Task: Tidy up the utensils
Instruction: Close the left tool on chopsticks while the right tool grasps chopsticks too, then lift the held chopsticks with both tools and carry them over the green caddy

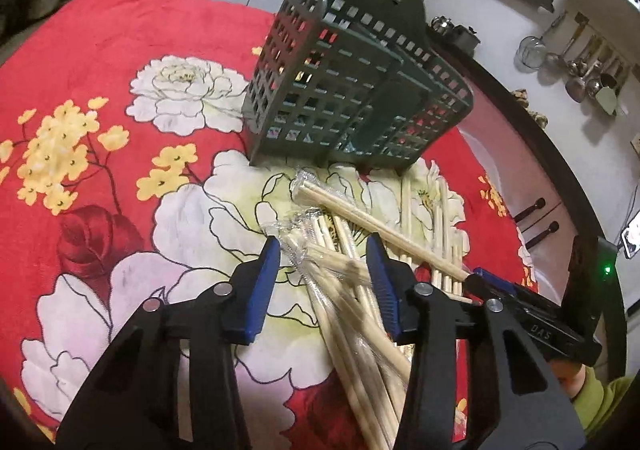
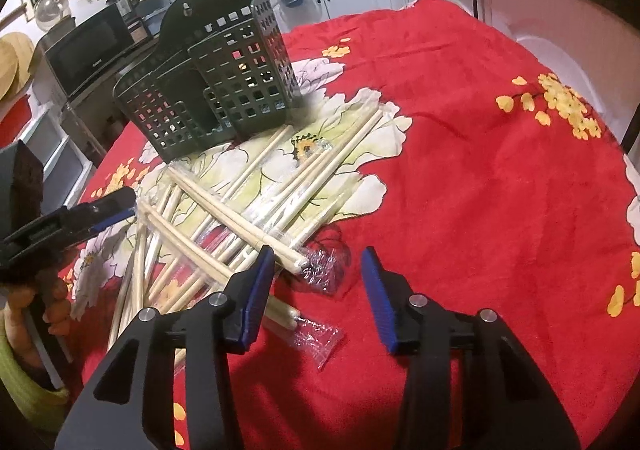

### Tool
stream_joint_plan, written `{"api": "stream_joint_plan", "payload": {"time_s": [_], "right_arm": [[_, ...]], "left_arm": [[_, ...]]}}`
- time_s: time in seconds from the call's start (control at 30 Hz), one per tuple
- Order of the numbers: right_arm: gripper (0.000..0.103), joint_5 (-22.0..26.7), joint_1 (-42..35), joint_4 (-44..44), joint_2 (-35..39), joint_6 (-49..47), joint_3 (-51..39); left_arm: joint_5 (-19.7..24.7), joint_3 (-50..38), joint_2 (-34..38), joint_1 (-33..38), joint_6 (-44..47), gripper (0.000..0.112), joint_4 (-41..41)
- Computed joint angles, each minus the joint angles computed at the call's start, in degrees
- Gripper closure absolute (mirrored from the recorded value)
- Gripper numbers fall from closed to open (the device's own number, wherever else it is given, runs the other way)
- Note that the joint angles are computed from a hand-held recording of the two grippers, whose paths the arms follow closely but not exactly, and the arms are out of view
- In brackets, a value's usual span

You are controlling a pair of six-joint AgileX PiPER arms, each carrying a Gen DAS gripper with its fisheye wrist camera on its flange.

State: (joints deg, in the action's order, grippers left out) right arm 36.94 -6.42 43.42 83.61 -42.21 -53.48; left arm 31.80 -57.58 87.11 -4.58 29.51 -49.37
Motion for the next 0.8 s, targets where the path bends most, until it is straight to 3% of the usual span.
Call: {"api": "stream_joint_plan", "payload": {"time_s": [0.23, 0.5, 0.6, 0.8], "right_arm": [[0.071, 0.8, -0.6, 1.1, 0.3, -0.4, -0.1], [0.092, 0.9, -1.5, 4.6, -0.2, -3.9, 0.5], [0.098, 0.4, -1.6, 5.8, -1.0, -5.8, 1.1], [0.099, -0.6, -1.9, 7.4, -3.5, -9.3, 1.8]], "left_arm": [[0.7, 0.1, 0.6, 0.5, 0.1, 0.095, -0.3], [0.4, -0.1, 0.4, 0.3, 0.9, 0.108, 0.1], [1.3, -0.3, 0.5, 0.7, 2.9, 0.110, -1.5], [2.4, 0.0, -1.1, 0.9, 5.2, 0.111, -2.7]]}}
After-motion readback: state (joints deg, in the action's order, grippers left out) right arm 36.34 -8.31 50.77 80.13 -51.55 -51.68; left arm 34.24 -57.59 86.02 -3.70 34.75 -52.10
